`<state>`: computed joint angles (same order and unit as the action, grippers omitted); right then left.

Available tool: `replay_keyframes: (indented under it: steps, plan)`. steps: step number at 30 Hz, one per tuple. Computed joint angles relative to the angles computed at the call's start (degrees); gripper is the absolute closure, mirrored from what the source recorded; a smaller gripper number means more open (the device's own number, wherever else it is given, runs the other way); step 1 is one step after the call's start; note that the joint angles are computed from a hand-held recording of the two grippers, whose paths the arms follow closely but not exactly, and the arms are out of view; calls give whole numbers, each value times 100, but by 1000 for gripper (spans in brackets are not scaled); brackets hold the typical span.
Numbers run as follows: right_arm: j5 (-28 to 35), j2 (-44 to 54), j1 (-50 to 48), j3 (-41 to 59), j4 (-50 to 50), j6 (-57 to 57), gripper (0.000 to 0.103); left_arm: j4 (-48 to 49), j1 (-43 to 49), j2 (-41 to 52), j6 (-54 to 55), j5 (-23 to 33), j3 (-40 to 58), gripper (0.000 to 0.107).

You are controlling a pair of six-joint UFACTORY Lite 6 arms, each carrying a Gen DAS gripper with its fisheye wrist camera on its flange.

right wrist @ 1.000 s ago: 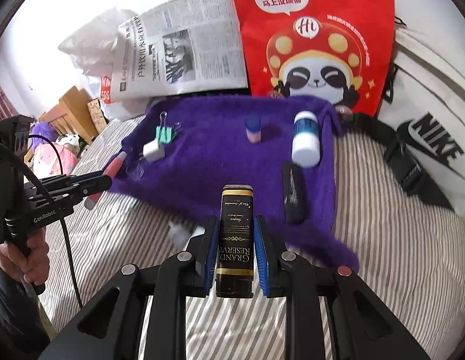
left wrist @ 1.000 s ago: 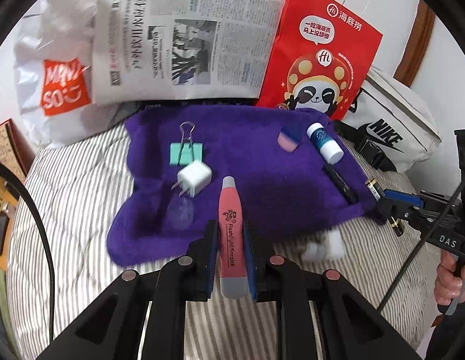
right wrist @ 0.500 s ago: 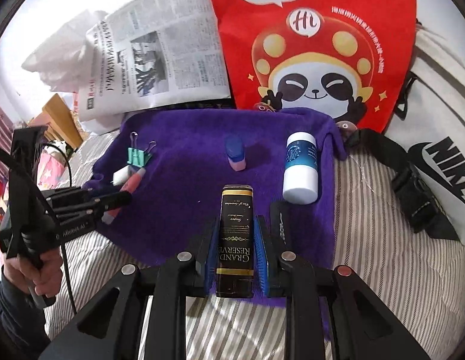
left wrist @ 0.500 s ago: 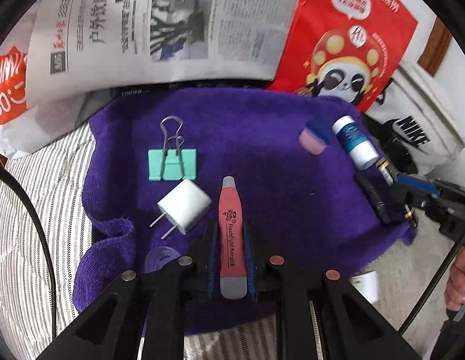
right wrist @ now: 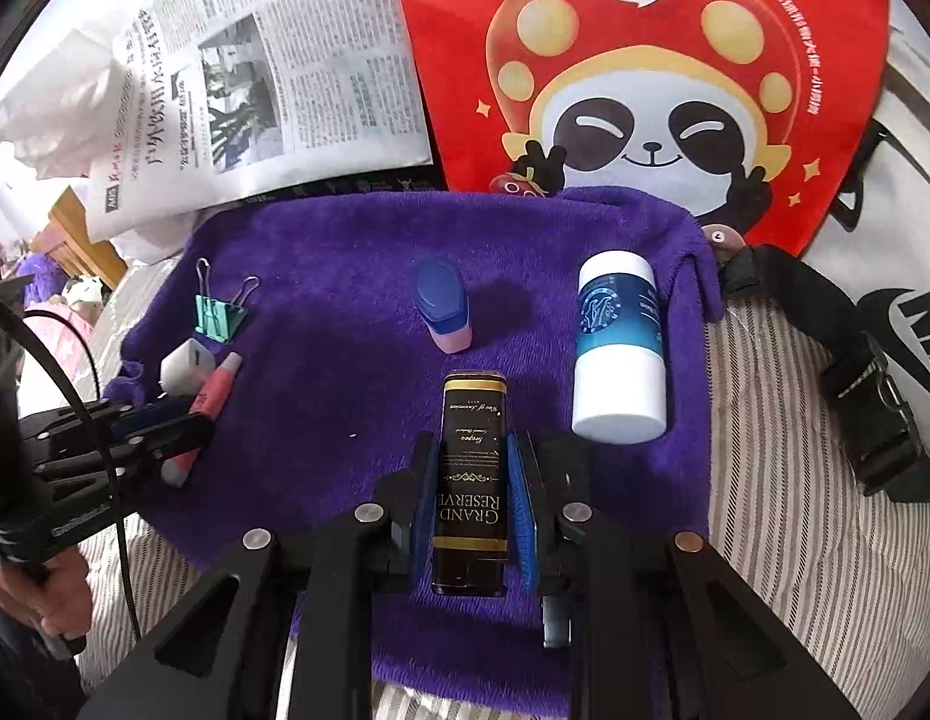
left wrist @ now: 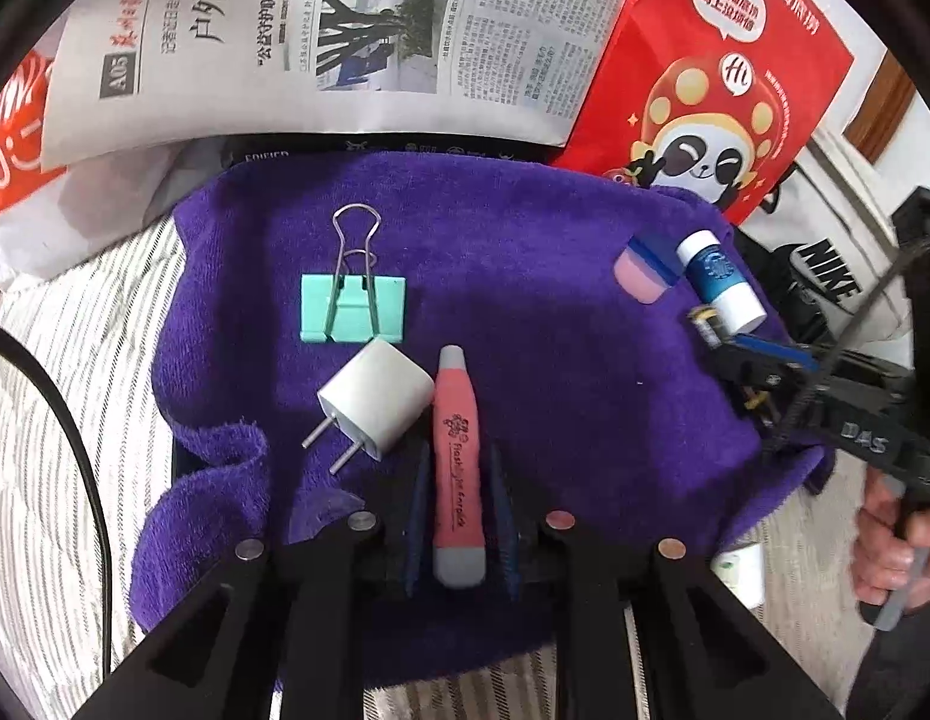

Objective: Organize rigid objects
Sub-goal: 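Lower the pink tube onto the towel and open the left tool while the right tool releases the bottle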

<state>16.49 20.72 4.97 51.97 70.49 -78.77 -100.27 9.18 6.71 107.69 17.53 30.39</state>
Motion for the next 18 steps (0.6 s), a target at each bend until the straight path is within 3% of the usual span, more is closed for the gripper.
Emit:
replay_keyframes:
  steps: [2,6,11,18]
  plan:
    - [-121,87,93,56,29,39,79,349,13,-210,-340,-80,-100,84]
    - [-336,254,237,169,42,112,79,1162,43,-931,-1034,-75,-448,66]
    - [-516,477,326,237,345,-148,79,2260,-65,-1797,-2063,-316,-826,64]
    - [-586,531,414,110,1747,-1594,79,3810,586,-2822,-3402,226,-1234,63]
